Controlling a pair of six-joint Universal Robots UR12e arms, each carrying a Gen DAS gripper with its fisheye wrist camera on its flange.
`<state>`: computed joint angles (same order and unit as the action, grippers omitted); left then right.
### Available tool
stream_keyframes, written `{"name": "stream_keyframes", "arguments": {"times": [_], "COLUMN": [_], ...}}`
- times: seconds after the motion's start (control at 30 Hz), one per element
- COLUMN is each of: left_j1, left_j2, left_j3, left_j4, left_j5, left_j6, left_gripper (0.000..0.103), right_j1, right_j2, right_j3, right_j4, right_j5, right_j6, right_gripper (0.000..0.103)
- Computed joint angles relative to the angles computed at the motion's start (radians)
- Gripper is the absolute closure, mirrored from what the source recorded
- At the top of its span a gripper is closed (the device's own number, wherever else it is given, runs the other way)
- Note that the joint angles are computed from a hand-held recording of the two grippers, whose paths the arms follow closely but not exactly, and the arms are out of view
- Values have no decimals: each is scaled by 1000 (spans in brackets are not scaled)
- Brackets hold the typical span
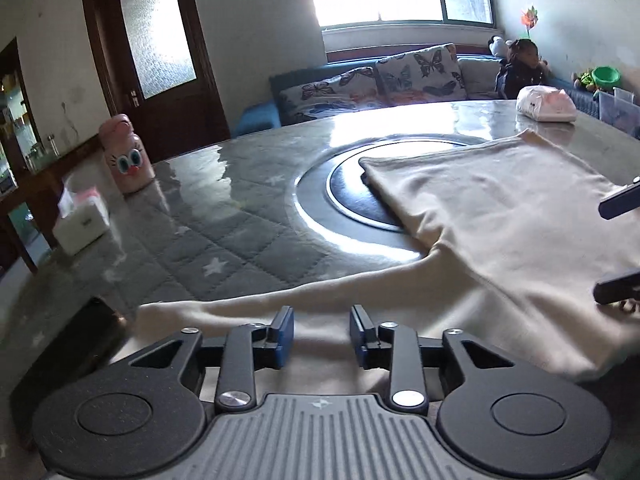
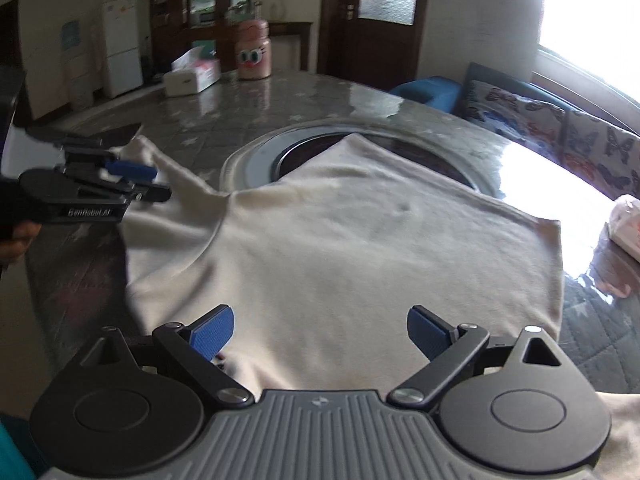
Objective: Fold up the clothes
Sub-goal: 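Fold the held sleeve across the body with the left gripper and release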
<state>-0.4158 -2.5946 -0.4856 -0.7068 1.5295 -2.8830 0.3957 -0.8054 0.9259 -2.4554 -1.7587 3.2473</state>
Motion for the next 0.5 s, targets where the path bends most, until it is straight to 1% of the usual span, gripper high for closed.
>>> {"name": "stream_keyframes", "arguments": {"times": [0.1,0.13,0.2,0.27,0.3,0.43,0.5], "left_j1": [2,3,4,1,-1,-10,-11], "left_j2": [3,3,15,27,29,31,46], "left_j3": [11,16,1,-20,-25,-35,-74], "left_j4": [-37,-48,-38,-23,-25,-49,-11], "left_j5": [1,-12,-52,-87,-92,-82,-68], "left_j6": [-43,-58,-72,-68,-64,-50,-38], "left_gripper": [69,69,69,69,69,69,68], "right_j1": [2,3,3,3,3,3,3], "right_j2": [0,0,1,2,1,-5,-12], "right_j3": [2,2,1,0,1,11,21], "right_j4": [5,6,3,2,2,2,0], "right_j5": [3,4,2,1,1,3,7], "right_j6": [-10,-12,-9,-7,-8,-10,-10], "right_gripper": [8,8,8,8,8,8,8]}}
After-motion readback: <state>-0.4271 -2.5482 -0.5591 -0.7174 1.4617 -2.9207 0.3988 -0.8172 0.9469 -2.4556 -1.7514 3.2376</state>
